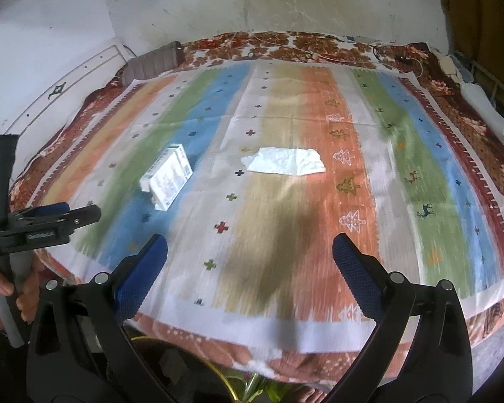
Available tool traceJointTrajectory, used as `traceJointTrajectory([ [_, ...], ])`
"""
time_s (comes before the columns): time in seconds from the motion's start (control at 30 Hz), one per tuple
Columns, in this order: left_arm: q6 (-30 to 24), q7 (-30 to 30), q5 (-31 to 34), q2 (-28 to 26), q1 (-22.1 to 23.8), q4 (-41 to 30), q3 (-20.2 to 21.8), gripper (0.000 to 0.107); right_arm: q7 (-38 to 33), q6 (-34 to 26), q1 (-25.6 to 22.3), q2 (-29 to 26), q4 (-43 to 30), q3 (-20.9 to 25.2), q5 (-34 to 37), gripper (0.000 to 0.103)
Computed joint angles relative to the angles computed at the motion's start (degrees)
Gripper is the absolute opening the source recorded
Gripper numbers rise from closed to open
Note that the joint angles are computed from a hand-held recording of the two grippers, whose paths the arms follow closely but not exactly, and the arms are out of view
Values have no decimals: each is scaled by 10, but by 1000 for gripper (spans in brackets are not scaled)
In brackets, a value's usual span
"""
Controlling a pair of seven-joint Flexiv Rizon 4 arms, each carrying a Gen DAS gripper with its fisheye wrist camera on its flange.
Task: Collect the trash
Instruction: 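Move both open tools forward toward the eye-drop box and white tissue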
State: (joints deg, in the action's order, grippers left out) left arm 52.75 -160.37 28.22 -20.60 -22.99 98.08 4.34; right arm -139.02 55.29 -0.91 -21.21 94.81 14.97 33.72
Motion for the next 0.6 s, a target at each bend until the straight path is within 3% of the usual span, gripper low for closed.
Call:
traceJointTrajectory([
  [0.2, 44, 35, -22, -30, 20, -6, -3, 92, 15, 33, 19, -48, -32, -1, -27, 92],
  [0.37, 39, 67, -28, -53, 10, -27, 12, 90, 58, 47, 28, -88, -61, 4, -63, 91],
  [0.6, 90, 53, -34, -72, 6, -26, 37, 88, 80, 74, 40, -143, -101, 16, -119, 90],
])
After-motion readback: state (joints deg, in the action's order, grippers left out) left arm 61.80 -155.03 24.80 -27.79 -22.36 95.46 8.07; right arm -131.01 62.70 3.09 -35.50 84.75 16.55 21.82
